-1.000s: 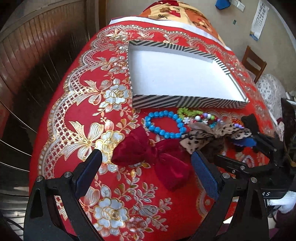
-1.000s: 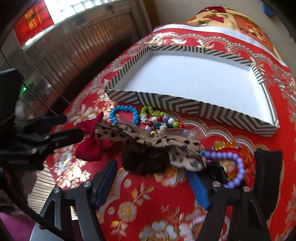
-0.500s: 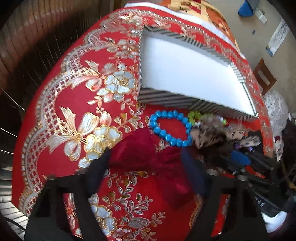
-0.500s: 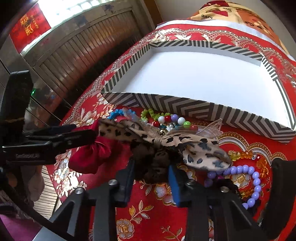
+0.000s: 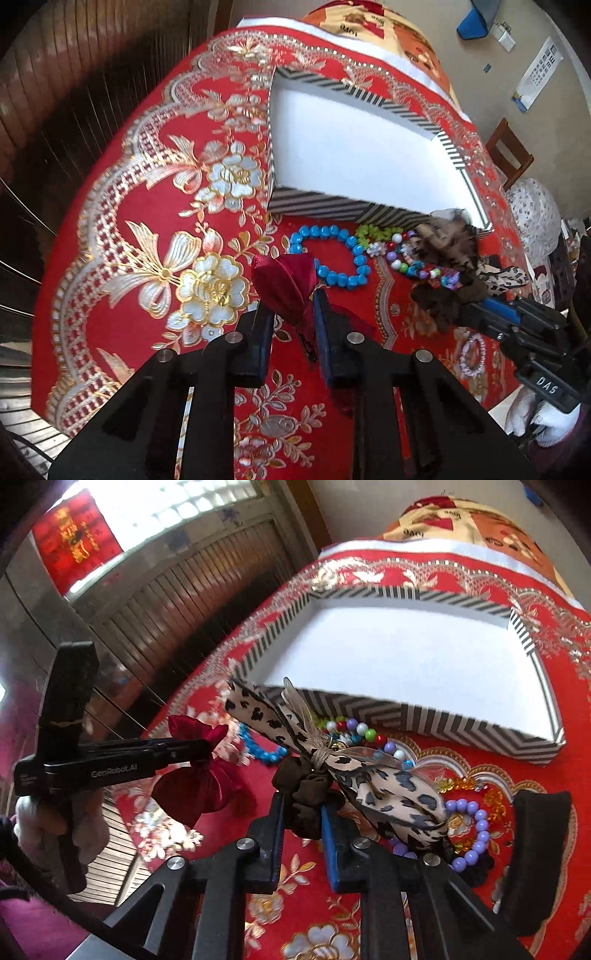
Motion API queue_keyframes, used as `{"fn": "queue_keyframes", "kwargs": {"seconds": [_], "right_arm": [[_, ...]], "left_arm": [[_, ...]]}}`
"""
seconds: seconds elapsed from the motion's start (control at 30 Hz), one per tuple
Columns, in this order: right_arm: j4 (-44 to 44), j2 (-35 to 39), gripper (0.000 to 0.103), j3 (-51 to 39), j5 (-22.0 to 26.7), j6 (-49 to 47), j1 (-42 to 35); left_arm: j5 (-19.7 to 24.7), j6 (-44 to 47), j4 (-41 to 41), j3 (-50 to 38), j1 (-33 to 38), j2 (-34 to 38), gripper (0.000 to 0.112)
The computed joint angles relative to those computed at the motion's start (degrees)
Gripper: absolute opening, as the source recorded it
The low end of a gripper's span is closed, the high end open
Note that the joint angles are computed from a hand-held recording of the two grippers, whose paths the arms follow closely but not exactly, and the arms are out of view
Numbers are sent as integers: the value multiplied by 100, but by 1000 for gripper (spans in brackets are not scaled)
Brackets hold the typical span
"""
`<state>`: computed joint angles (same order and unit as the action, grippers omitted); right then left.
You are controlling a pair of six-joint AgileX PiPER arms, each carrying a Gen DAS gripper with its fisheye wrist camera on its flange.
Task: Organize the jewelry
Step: 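Carry both bows into the white box and open both tools to release them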
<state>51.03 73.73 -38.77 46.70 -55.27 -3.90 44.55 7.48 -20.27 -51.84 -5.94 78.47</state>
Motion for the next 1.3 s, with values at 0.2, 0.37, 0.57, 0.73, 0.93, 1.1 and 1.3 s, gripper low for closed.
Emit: {"fn": "queue_keyframes", "kwargs": {"seconds": [0.2,0.37,0.57,0.73,0.93,1.1,1.3], "right_arm": [[117,-263,17,-239,361,60,-271],[85,-178,17,-644,408,182,-521],[-135,313,17,-1255,195,313,-725],[-375,1100,17,-1972,88,460,-906],[-661,2097,17,-2982,108,688,-971],[-949,3057,17,-3980,267,985,-863],[-1221,4021,17,-5058,501,1353,-760]], "left_arm": [[152,-22,-22,-349,-7,-178,19],[92,-266,186,-877,-211,34,19],[-93,-512,501,-1635,-515,637,19],[-111,-879,865,-2396,-740,1411,19],[102,-1345,1331,-3454,-845,2390,19],[431,-1650,1660,-4450,-865,3216,19],[818,-1958,1861,-5530,-844,4107,19]]}}
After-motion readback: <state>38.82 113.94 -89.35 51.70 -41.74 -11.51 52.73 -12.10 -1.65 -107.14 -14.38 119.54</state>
